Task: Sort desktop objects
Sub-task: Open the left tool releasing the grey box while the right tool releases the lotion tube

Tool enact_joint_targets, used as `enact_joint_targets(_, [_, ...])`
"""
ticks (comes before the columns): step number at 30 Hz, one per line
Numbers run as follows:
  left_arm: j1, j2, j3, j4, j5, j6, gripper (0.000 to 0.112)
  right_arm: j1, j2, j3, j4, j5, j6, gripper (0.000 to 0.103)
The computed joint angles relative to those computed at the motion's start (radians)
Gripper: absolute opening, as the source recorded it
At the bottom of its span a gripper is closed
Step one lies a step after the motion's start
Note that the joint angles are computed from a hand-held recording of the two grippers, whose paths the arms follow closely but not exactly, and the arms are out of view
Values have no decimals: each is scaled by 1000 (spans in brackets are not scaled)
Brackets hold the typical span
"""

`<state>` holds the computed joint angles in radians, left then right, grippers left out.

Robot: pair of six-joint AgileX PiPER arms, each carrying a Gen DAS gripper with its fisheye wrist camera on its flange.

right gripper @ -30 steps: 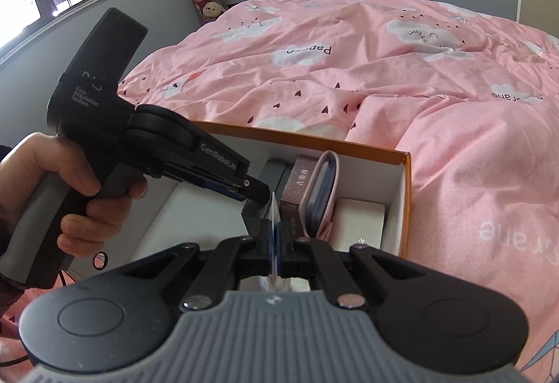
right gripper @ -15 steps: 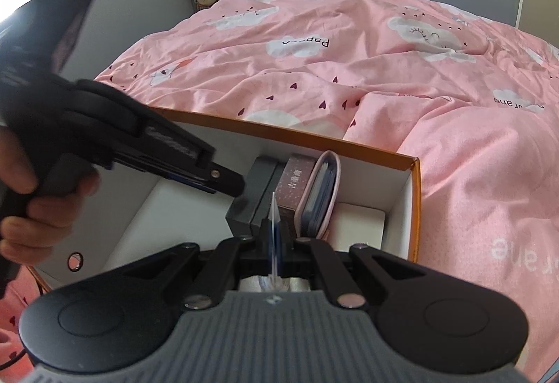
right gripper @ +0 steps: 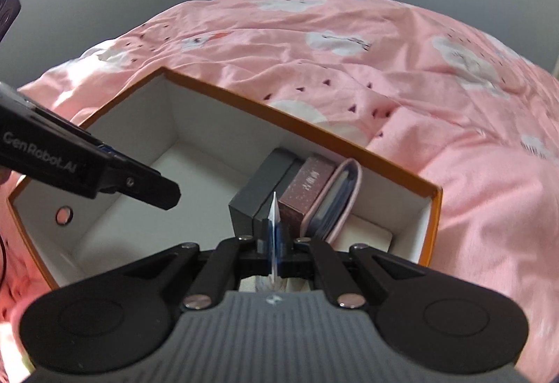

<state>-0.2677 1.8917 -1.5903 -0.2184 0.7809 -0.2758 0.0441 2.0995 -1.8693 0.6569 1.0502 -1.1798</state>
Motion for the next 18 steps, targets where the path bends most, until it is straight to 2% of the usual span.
enact_joint_targets(3, [2,-10,26,-22,-2,14,24,-9,31,-54,11,57,-86,2])
enact_joint_targets(10, [-1,-27,69,-28,-17,6,24,-9,27,-64,-9,56,-135,7])
enact_joint_targets(12, [-1,-29,75,-33,-18,8,24,-5,10,-42,-26,35,-123,16])
enact_joint_targets(13, [-1,-31,80,-37,-21,11,24,-5,2,-31,-33,26,-116,25])
enact_joint_targets(18, [-2,-46,97,-35,-26,6,24,-9,-29,-2,-111,36,-16,26])
